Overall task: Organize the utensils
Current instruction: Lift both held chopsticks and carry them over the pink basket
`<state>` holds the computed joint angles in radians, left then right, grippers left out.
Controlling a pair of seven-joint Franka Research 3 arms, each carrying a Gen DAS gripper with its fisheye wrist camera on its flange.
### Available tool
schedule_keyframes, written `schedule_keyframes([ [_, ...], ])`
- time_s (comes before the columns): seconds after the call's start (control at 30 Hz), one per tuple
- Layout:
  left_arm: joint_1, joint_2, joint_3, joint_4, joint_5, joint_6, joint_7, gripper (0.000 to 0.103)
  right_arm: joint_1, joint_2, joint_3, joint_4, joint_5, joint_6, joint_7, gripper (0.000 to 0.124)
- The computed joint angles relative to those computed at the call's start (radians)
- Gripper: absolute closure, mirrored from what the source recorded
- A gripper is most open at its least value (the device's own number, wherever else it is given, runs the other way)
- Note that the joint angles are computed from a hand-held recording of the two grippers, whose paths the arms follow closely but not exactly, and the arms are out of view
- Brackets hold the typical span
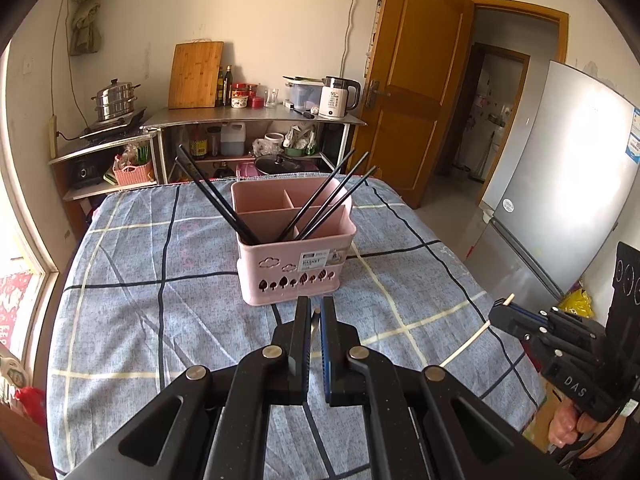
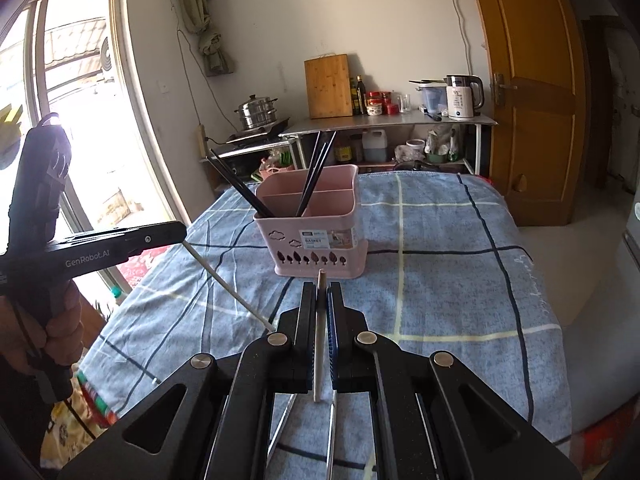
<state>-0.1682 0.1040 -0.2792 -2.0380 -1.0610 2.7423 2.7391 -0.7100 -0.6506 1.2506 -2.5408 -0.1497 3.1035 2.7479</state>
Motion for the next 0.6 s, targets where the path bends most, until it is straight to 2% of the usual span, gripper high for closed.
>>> schedule_keyframes([
  [0.13,0.0,-0.021,0.005,-0.022,-0.015,-0.003,0.011,0.1,0.049,-0.008,-0.028,-0.014,-0.003,-0.024,0.0,0.119],
  [0.27,-0.001,-0.03,0.015,-0.016,-0.033,-0.029,0.018,0.1,0.048,-0.023,-0.033,-0.012,-0.01,-0.022,0.018,0.119],
  [0.47,0.002,-0.027,0.026,0.024,-0.056,-0.057,0.021,0.1,-0.009,-0.052,-0.024,0.017,-0.014,0.018,0.016,0.119],
  [0.6,0.011,-0.013,0.031,0.08,-0.077,-0.075,0.015,0.1,-0.087,-0.07,0.003,0.063,0.001,0.055,-0.004,0.119],
])
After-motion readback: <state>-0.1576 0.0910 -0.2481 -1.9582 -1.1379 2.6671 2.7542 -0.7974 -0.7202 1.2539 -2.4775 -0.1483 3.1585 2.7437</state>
